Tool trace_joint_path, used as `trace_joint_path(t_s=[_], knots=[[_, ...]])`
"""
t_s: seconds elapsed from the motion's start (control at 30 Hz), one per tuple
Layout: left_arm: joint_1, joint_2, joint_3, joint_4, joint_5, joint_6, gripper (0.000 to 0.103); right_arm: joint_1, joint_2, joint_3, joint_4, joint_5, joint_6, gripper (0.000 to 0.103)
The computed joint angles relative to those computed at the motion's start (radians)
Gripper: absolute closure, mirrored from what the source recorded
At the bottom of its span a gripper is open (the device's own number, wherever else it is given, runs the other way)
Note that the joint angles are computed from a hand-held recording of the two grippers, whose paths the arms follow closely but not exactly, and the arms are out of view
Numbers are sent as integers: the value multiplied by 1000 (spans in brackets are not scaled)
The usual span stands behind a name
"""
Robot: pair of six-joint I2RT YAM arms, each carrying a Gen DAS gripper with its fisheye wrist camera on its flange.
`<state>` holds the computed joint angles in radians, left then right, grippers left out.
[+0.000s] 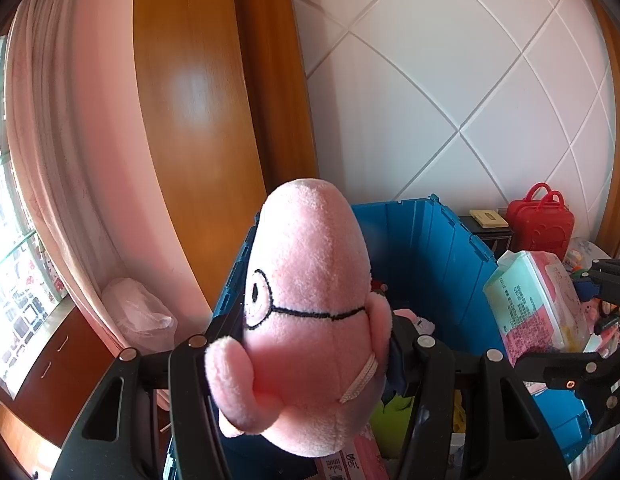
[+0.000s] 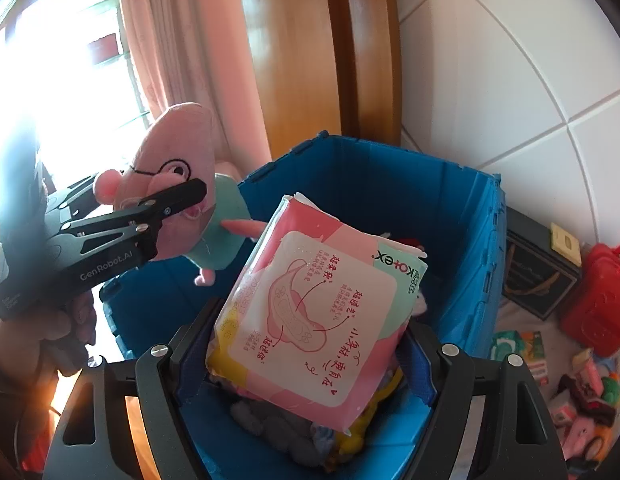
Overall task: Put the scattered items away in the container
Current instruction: 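Carry the pig plush and Kotex pack over the blue crate with both tools, then open both tools to drop the pig plush and Kotex pack into the crate, then withdraw both open tools from above the crate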
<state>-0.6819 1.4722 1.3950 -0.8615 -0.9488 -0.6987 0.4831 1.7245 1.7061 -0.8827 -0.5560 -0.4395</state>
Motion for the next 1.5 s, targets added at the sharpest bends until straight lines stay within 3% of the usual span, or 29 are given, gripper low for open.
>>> trace_joint_path(t_s=[0.27,0.33,0.37,0.4,0.43,0.93,1.5], knots=[[45,-6,0,49,33,59,45,11,23,20,11,9,25,24],[57,-20,-5,60,37,40,31,14,25,22,19,13,37,22],[69,-22,3,50,43,19,2,17,26,22,32,18,48,21],[73,-27,3,53,47,18,0,20,25,21,42,25,55,11],[76,-28,5,53,56,21,0,25,27,24,45,32,56,0],[34,-80,-57,67,51,-1,0,11,21,7,28,17,41,0],[-131,107,191,-122,-39,-121,0,-138,-80,-48,-48,-97,-55,0]])
